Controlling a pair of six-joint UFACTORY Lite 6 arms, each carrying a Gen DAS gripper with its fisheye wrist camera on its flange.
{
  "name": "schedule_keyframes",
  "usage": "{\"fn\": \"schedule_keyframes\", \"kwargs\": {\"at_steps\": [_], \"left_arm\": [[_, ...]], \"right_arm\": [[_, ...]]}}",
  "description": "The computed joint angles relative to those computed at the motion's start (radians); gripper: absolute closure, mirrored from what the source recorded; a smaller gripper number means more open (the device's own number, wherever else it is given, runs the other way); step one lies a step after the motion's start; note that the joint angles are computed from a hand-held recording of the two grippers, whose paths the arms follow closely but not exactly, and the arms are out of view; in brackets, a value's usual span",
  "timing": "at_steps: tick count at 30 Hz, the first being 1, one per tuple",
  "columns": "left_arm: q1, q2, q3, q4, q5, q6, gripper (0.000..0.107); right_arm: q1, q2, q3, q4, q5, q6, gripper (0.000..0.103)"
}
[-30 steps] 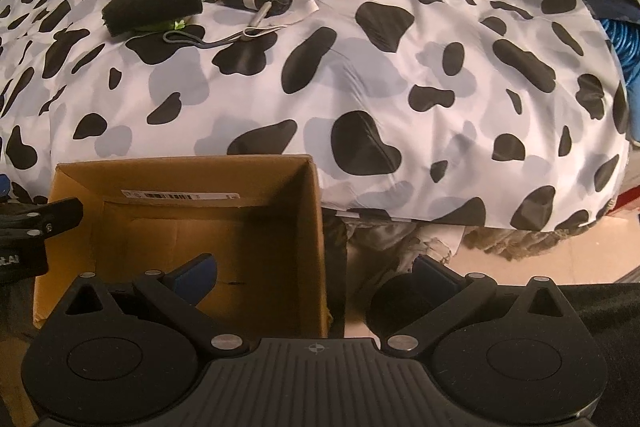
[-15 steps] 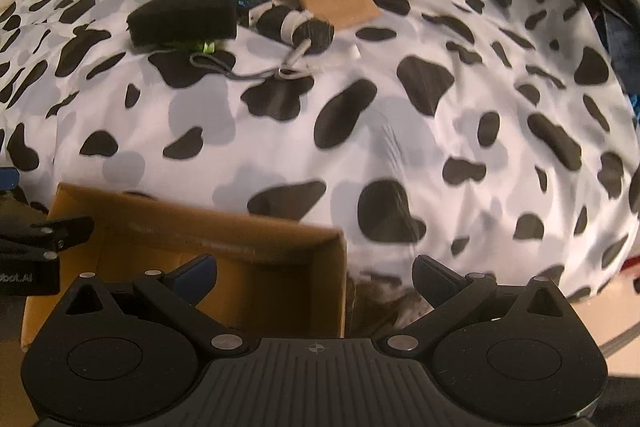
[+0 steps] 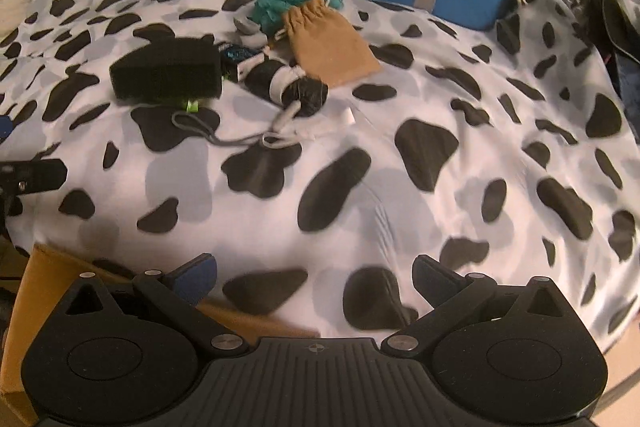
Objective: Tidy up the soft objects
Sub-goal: 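Grasp the black foam sponge with the left gripper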
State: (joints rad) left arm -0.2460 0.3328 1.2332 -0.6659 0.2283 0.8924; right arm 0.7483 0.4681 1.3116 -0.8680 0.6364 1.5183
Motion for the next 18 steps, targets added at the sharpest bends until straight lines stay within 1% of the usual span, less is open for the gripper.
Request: {"fn": "schedule_keyframes", "kwargs": {"at_steps": [2,6,11,14,18], "left_arm": [[0.016,0.039,0.051,-0.110,0.019,0.134,0.004],[0.036,0.114,0.154,-0.154,0.078,0.196,0.004],[0.068,0.223,0.323,-0.133,0.199,0.176,0.004],[0.084,0.307,0.441,-0.091,0.249,0.132,0.004],[0.094,0.410,0.583,-0.007,0.285,0.042,0.004]], "right_arm": [[-0.021,0.008,0.013,-0.008,-0.019,0.000,0.000],[-0.063,0.003,0.013,-0.036,-0.062,0.030,0.000],[-0.113,-0.003,0.021,-0.055,-0.098,0.026,0.000],[-0.140,-0.001,0.029,-0.064,-0.118,0.018,0.000],[-0.170,0.004,0.041,-0.061,-0.141,-0.003,0.000]]}}
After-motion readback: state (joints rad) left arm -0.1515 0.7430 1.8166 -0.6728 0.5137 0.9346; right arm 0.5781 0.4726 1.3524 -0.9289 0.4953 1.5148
